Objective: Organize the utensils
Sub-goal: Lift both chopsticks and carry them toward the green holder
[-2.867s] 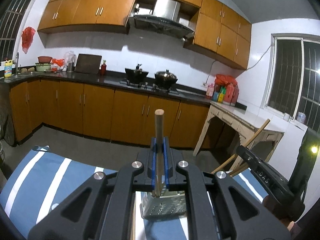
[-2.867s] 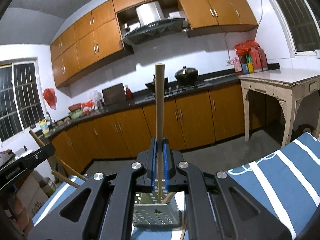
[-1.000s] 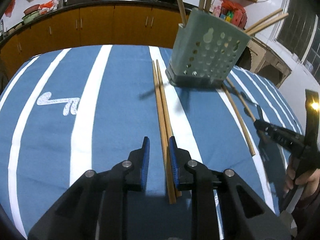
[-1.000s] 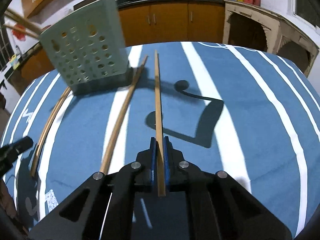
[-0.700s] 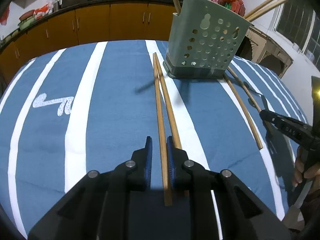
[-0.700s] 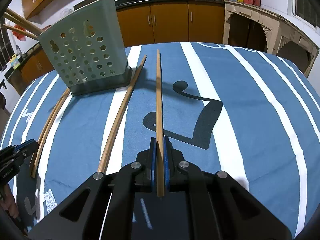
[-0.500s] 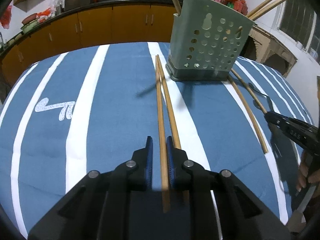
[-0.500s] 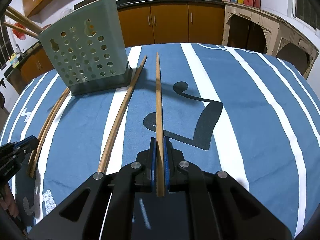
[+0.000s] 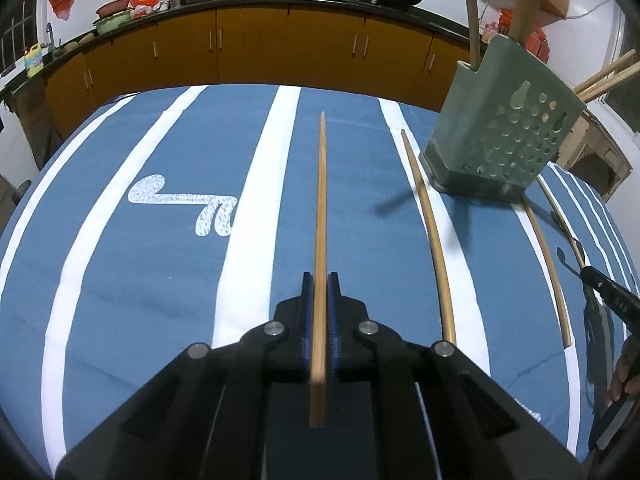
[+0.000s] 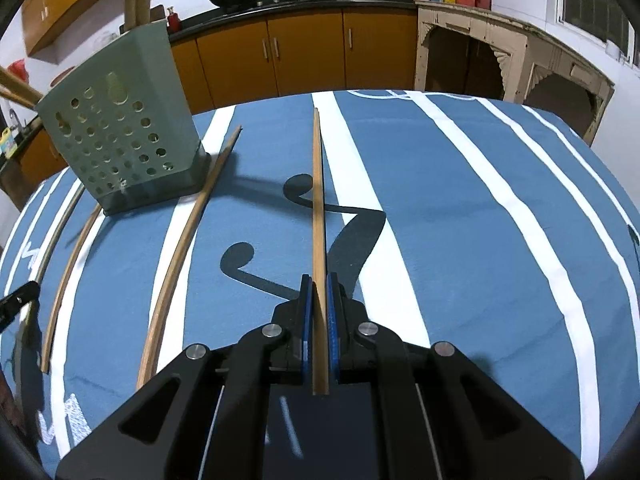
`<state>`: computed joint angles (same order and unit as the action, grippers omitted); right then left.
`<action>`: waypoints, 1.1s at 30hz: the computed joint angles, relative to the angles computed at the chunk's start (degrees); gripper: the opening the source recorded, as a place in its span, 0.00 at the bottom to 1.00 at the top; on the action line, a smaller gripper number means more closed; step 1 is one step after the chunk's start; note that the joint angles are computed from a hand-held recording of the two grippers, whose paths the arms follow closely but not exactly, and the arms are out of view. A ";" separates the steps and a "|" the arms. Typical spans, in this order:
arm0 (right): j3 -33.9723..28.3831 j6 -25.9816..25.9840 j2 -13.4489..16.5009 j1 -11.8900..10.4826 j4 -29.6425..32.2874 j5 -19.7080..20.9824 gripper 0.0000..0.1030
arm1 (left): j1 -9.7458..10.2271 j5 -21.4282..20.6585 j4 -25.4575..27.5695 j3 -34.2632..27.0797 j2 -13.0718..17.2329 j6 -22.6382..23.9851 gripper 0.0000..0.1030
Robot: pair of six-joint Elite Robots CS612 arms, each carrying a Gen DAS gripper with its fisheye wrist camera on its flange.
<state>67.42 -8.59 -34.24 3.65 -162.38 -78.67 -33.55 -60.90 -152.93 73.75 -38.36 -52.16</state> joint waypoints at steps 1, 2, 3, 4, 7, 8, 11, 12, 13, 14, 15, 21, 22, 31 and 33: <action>-0.09 -0.17 0.04 0.07 0.02 -0.25 0.08 | -0.07 0.38 0.22 -0.14 0.09 0.26 0.10; -0.17 -0.26 0.08 0.06 0.07 -0.29 0.08 | -0.14 0.45 0.26 -0.26 0.16 0.46 0.12; -0.22 -0.14 0.10 0.00 0.15 -0.05 0.08 | -0.16 0.36 0.12 -0.32 0.22 0.65 0.13; -0.22 -0.05 0.09 -0.06 0.21 0.18 0.08 | -0.22 0.40 0.12 -0.33 0.22 0.60 0.13; -0.21 0.12 0.09 -0.15 0.25 0.54 0.08 | -0.22 0.37 -0.06 -0.18 0.18 0.29 0.13; -0.17 0.11 0.08 -0.14 0.22 0.54 0.08 | -0.22 0.40 -0.04 -0.21 0.20 0.12 0.13; -0.18 0.19 0.09 -0.17 0.24 0.66 0.08 | -0.24 0.49 0.12 -0.29 0.20 -0.19 0.14; -0.11 0.21 0.06 -0.20 0.20 0.74 0.08 | -0.24 0.46 0.07 -0.29 0.21 -0.23 0.14; -0.08 0.23 0.05 -0.23 0.20 0.84 0.08 | -0.21 0.40 -0.03 -0.29 0.22 -0.23 0.14; -0.08 0.26 0.05 -0.24 0.21 0.90 0.08 | -0.18 0.27 -0.31 -0.19 0.20 -0.27 0.14; -0.10 0.28 0.06 -0.25 0.23 0.93 0.08 | -0.13 0.10 -0.69 -0.05 0.18 -0.39 0.14; -0.05 0.26 0.04 -0.25 0.19 0.89 0.08 | -0.02 -0.46 -2.02 0.29 0.16 -0.97 0.14; -0.05 0.26 0.04 -0.25 0.19 0.89 0.08 | -0.01 -0.50 -2.13 0.31 0.16 -1.03 0.14; -0.04 0.39 0.03 -0.28 0.21 1.02 0.08 | -0.28 0.51 -0.10 -0.06 0.10 -0.39 0.14; -0.06 0.33 0.04 -0.23 0.19 0.77 0.08 | -0.45 1.05 0.90 -0.13 0.04 -0.48 0.14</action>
<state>67.36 -8.26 -34.20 3.41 -162.19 -77.90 -34.01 -59.85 -152.03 73.62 -38.32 -52.64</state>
